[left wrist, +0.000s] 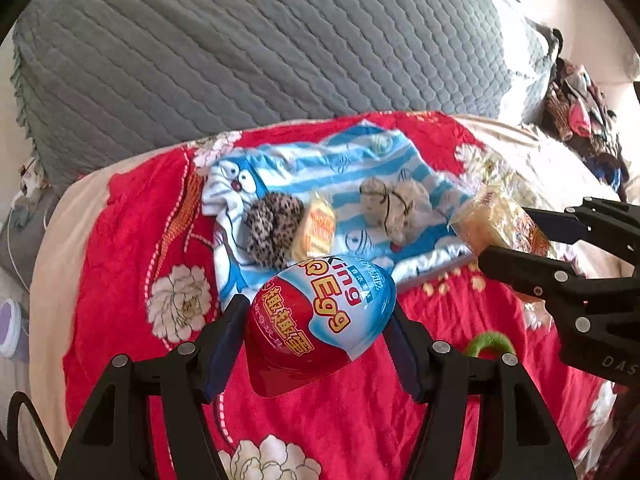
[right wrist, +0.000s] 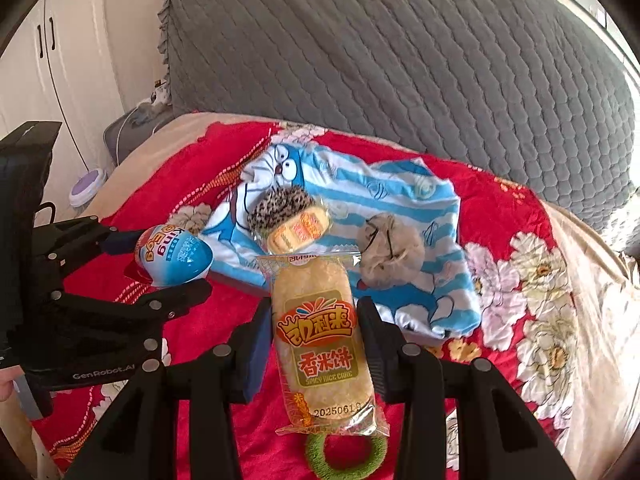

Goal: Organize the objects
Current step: 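Lift the King Egg with left tool while right tool lifts the bread snack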

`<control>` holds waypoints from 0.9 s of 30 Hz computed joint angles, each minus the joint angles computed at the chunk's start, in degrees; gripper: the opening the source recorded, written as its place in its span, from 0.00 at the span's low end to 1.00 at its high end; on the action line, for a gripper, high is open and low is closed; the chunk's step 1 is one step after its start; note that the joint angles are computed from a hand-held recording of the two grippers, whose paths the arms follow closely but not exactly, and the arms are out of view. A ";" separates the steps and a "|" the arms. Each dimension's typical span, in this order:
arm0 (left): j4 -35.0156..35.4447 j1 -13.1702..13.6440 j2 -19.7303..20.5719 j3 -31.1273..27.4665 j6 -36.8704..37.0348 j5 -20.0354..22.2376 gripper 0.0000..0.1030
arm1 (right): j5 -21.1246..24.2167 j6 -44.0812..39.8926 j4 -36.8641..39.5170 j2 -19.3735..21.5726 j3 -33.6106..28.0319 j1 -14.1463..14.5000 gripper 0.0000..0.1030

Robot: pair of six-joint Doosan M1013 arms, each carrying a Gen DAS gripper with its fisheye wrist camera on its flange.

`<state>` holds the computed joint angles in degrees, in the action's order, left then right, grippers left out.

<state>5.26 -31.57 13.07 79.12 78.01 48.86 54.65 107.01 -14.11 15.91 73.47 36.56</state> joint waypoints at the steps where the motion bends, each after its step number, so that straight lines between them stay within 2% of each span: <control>1: 0.58 -0.05 0.10 -0.35 -0.11 0.03 0.66 | -0.01 -0.03 0.10 0.02 -0.30 -0.05 0.41; 9: 1.64 0.67 1.38 -4.11 -1.94 0.69 0.66 | 1.21 0.65 -2.91 1.11 -4.45 0.07 0.41; 19: -0.99 1.97 3.92 -8.57 -2.56 -0.36 0.66 | 1.53 0.40 -3.21 2.91 -9.30 -1.03 0.41; 27: -0.31 2.66 6.02 -12.40 -4.72 0.01 0.66 | 2.89 0.01 -3.66 5.03 -13.18 -1.53 0.41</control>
